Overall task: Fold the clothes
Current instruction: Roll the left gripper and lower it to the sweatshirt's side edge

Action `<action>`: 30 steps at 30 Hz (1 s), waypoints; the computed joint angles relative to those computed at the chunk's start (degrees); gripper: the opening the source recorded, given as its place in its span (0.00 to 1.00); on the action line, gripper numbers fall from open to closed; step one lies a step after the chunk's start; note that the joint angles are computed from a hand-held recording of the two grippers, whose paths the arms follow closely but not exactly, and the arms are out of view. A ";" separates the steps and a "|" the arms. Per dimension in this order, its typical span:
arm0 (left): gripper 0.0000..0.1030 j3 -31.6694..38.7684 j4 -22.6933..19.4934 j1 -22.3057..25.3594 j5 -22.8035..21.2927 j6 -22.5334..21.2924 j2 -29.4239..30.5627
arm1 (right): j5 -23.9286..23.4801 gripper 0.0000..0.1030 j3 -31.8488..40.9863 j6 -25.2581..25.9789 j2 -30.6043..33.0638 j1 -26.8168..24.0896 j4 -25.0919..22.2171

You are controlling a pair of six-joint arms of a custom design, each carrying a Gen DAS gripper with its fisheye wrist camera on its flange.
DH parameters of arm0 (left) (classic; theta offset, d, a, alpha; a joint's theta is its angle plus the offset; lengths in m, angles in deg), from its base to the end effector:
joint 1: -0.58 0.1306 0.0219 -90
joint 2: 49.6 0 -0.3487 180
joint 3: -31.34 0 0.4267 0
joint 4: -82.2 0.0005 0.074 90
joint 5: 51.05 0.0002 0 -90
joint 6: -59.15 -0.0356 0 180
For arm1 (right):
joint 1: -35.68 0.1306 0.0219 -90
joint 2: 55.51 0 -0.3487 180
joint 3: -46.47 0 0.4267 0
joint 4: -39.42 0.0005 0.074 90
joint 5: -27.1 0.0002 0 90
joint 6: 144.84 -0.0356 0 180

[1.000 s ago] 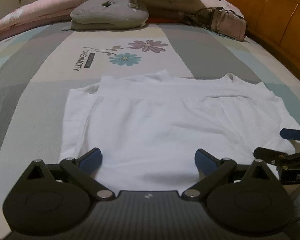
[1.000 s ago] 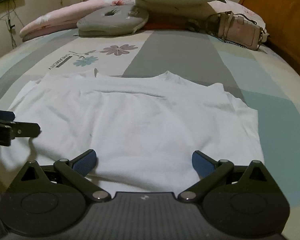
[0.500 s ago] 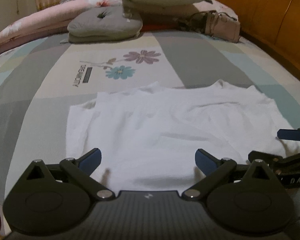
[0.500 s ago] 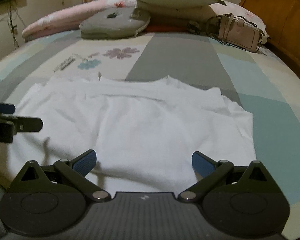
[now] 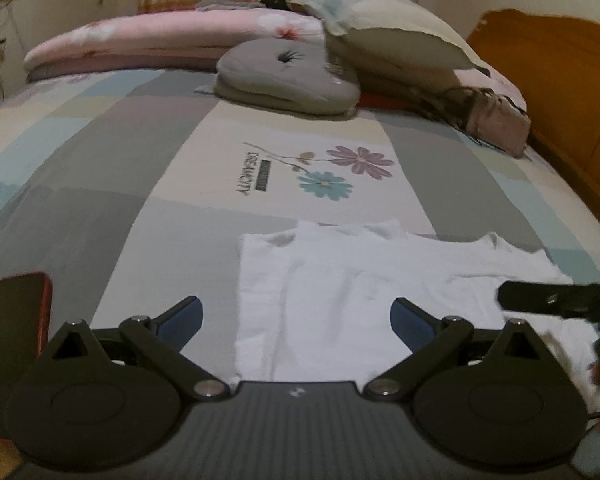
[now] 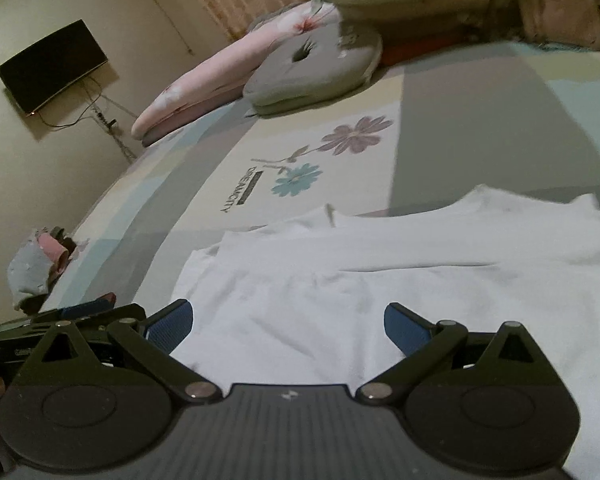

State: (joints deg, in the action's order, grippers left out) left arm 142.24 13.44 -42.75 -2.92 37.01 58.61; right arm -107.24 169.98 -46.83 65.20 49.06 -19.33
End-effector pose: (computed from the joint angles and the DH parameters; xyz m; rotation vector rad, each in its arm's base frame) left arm 0.4507 -0.3932 0.3899 -0.6748 2.2211 0.0956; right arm 0.6575 0.1815 0.3687 -0.7415 2.3085 1.0138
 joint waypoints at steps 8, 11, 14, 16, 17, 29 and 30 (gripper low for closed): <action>0.97 -5.72 5.91 1.46 3.00 1.41 -3.55 | 2.39 1.00 5.10 -5.17 6.39 2.58 2.41; 0.97 -5.98 6.22 1.71 3.39 1.23 -3.49 | 3.32 1.00 8.97 -6.05 9.09 3.28 3.06; 0.97 -6.23 6.20 1.80 3.60 1.87 -3.57 | 4.08 1.00 12.07 -6.26 11.06 3.62 2.63; 0.97 -6.42 6.31 1.79 3.58 2.20 -3.74 | 4.46 1.00 12.98 -6.16 11.35 3.67 1.50; 0.97 -6.39 6.22 1.77 3.45 2.36 -3.77 | 4.63 1.00 12.32 -6.31 10.67 3.58 1.43; 0.97 -4.75 5.56 0.30 1.66 2.54 -3.41 | 4.07 1.00 -12.24 -5.73 -6.87 1.80 3.46; 0.97 -4.80 5.75 0.07 1.51 2.47 -3.56 | 4.26 1.00 -15.59 -5.51 -8.99 1.75 6.80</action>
State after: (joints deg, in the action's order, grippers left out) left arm 137.44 19.19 -42.68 -1.41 39.48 55.06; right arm -102.98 154.40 -52.34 56.21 50.81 -12.54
